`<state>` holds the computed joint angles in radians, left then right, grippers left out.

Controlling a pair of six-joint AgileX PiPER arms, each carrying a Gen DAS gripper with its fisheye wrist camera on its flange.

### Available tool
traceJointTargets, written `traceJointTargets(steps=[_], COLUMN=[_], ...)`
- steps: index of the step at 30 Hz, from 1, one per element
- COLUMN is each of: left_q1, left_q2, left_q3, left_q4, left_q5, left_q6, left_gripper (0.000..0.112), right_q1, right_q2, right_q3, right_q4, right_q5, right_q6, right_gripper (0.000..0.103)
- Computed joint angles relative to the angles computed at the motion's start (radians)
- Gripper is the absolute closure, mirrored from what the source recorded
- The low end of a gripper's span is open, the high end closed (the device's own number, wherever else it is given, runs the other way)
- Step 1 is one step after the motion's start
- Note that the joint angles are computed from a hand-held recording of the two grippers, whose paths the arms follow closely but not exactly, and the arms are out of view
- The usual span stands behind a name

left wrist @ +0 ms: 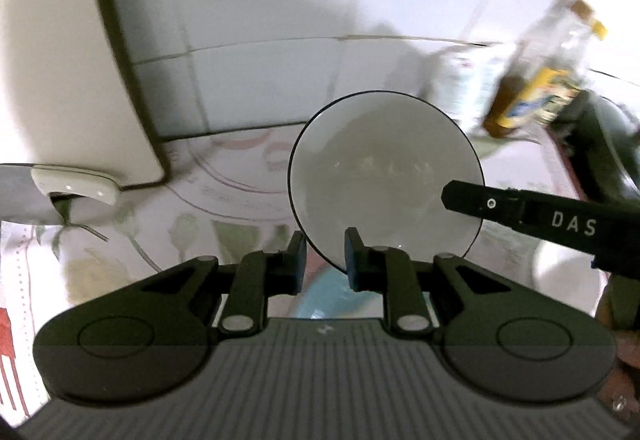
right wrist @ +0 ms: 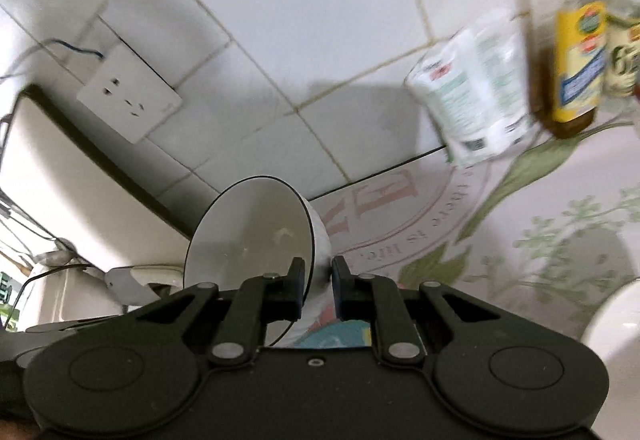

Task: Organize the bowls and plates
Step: 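Lift the third bowl and carry it over the bowl stack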

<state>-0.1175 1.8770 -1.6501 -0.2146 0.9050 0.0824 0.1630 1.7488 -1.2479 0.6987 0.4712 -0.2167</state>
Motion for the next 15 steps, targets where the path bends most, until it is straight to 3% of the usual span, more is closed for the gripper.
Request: traceJointTargets(steps=[8,15], left_q1=[-0.165,-0.332], left_q2=[-0.133,-0.153], left_q3=[0.047,0.021], left_q4=[0.039,0.103], left_q5=[0.031,0.037], left_q6=[-0.083,-0.210], left_gripper=[0.094,0.094], right_q1=[-0.180,-0.395], right_q2=[-0.244,-0.368], right_q3=[0.177,0.249], right_q4=[0.053,0.100], right_q5=[0.118,0.251], right_q6=[-0.121,-0.285], right_gripper=[0.084,0.084])
